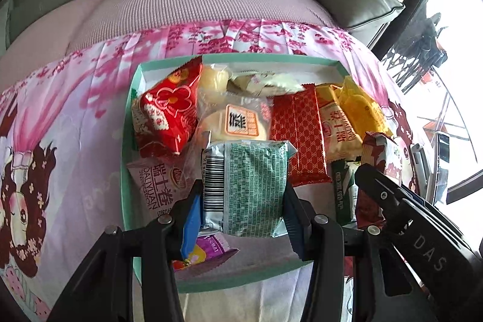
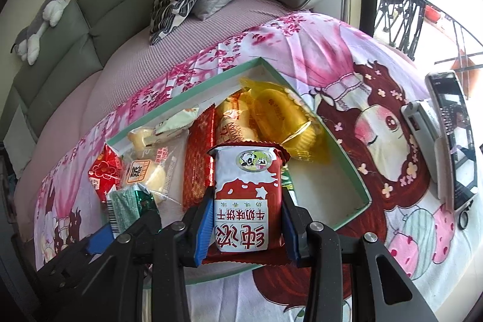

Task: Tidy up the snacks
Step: 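Open the left tool dropping the green pack while the right tool releases the milk biscuit box in the tray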

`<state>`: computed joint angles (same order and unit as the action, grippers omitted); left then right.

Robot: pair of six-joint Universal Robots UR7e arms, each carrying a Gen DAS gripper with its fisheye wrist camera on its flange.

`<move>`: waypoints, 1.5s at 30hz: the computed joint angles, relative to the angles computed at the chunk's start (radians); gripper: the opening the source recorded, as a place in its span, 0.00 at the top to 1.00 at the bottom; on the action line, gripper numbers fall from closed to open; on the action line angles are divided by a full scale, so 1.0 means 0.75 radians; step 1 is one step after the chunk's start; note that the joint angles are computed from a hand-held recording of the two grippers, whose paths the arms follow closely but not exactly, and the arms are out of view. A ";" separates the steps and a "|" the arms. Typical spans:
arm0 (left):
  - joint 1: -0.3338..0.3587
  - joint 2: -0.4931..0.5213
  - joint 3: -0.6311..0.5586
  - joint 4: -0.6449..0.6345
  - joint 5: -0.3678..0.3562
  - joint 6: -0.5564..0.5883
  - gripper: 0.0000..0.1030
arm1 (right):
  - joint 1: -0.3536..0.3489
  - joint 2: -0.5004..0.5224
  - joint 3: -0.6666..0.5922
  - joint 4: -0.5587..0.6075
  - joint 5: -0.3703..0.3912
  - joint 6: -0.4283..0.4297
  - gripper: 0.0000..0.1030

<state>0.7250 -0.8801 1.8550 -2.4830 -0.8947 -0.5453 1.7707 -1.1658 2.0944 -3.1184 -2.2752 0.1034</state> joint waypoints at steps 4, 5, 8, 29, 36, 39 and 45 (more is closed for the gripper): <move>0.008 0.003 -0.003 0.020 -0.005 -0.011 0.51 | -0.004 0.013 -0.007 0.013 0.026 0.003 0.59; 0.009 0.007 -0.006 0.034 -0.007 -0.013 0.51 | -0.005 0.016 -0.009 0.019 0.034 0.004 0.59; 0.007 0.005 -0.005 0.045 -0.008 -0.015 0.51 | -0.015 0.018 -0.013 0.036 0.071 0.011 0.59; -0.029 -0.050 0.000 0.115 0.031 -0.042 0.29 | -0.003 -0.006 -0.002 -0.006 0.069 -0.003 0.36; -0.033 -0.099 0.008 0.236 0.107 -0.170 0.29 | 0.000 0.000 -0.009 0.008 0.059 -0.014 0.34; -0.031 -0.143 0.038 0.224 0.137 -0.222 0.29 | 0.008 0.013 -0.013 0.008 0.033 -0.028 0.32; -0.017 -0.190 0.054 0.286 0.239 -0.339 0.12 | 0.025 0.038 -0.014 -0.038 0.042 -0.096 0.17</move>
